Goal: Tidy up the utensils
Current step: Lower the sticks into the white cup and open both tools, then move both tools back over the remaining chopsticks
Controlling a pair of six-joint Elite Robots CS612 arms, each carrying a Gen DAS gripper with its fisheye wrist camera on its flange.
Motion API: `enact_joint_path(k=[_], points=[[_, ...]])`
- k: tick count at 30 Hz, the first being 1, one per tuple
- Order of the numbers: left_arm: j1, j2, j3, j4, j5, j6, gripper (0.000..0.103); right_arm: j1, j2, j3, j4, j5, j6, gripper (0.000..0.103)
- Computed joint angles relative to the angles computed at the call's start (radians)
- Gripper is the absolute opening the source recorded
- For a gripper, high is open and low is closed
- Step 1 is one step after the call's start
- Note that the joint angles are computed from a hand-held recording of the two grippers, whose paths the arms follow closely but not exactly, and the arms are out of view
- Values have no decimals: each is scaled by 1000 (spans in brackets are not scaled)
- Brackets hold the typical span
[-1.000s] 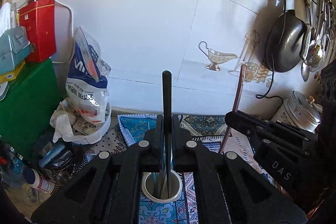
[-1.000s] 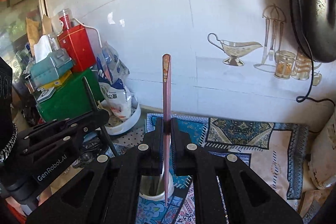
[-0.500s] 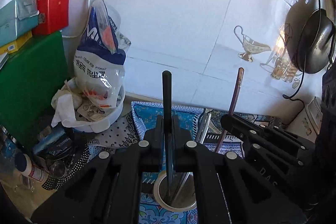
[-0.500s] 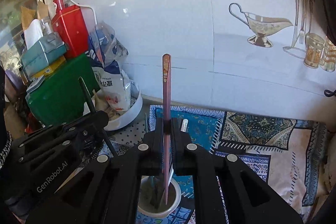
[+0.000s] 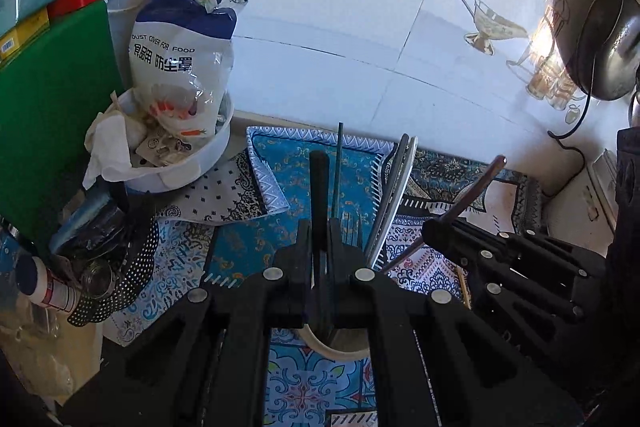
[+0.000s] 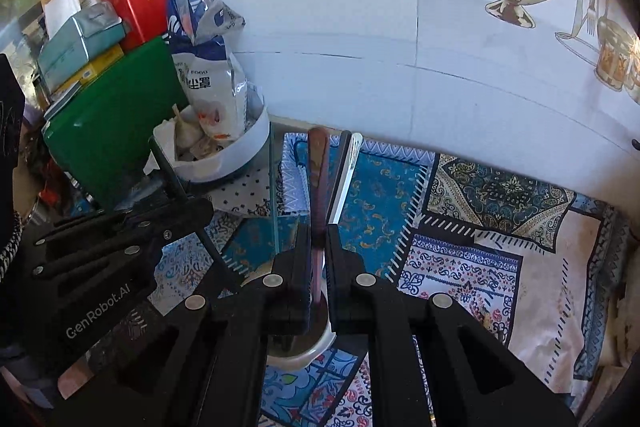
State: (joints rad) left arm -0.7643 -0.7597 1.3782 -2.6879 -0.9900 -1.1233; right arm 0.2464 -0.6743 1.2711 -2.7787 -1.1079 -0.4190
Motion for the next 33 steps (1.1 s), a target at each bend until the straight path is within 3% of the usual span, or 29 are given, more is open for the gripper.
enact_joint_path(k=[6,11,16,21,26,33], points=[[-11,-14,10,-9,0,9,5,-3,-27,30,11,-3,-44,7],[-28,-29,12,-14,32,39,6,-14,-51,63,-13,6,-52,16],[-46,-33,2,-22,63,72,9,-31,-75,99,-49,8,-53,18],[-61,-20,-34,-16,89,113,27,-57,-99,136,-99,2,-36,20],[-68,11,-88,-41,57,174,37,-88,-115,168,-146,-16,-5,23],[-71,72,-189,-40,-25,242,41,-131,-119,194,-165,-90,54,24]])
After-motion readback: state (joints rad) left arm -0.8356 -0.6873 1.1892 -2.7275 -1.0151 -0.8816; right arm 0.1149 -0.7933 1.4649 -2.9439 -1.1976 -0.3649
